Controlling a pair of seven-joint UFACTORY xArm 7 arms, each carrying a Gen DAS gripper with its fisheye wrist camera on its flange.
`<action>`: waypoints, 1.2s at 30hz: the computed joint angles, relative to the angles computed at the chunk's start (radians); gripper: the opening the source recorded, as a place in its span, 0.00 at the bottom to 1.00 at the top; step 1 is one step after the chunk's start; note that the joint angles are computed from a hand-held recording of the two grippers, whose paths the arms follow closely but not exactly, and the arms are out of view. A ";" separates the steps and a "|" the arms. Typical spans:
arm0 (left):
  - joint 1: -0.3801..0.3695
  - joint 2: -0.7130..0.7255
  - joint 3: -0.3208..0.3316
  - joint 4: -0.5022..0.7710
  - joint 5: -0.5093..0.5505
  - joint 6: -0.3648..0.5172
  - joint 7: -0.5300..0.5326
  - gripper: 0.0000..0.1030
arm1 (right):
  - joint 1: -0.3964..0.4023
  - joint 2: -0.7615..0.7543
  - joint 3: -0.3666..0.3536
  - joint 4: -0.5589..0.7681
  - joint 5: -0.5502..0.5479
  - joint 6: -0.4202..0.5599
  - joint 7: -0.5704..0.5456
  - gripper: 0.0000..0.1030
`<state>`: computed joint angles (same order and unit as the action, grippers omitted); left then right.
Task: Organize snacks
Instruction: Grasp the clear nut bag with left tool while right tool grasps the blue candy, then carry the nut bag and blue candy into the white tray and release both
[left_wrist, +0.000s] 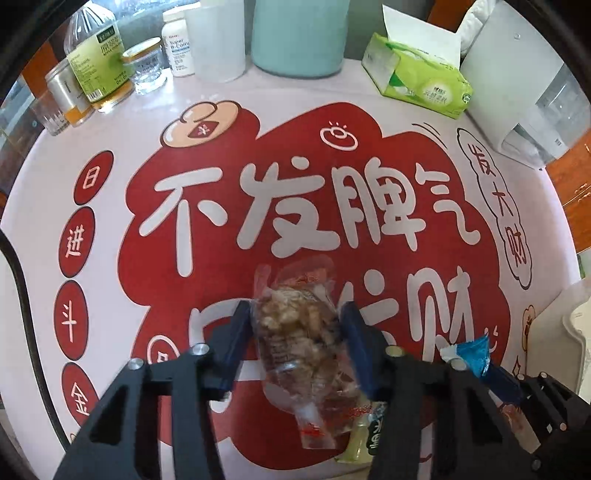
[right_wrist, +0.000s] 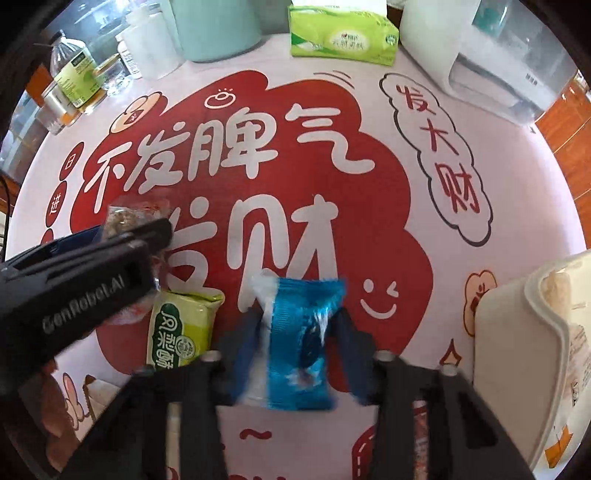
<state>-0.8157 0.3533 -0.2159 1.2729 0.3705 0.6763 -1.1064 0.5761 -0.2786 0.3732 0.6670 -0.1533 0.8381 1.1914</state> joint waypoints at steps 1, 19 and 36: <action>0.001 -0.009 0.000 -0.012 0.001 -0.010 -0.002 0.46 | 0.001 -0.008 0.002 -0.007 0.001 -0.004 0.007 0.29; 0.039 -0.378 -0.149 -0.117 0.014 0.015 -0.065 0.44 | 0.019 -0.359 0.076 0.018 0.078 0.151 0.053 0.25; -0.248 -0.133 -0.256 0.412 0.285 0.271 -0.243 0.44 | -0.032 -0.934 0.165 0.197 0.078 0.748 -0.024 0.25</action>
<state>-1.0635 0.2204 -0.4720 1.6852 0.6556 0.9474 -1.3494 0.5442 -1.2129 0.5381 0.8644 -0.0758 1.5862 1.1674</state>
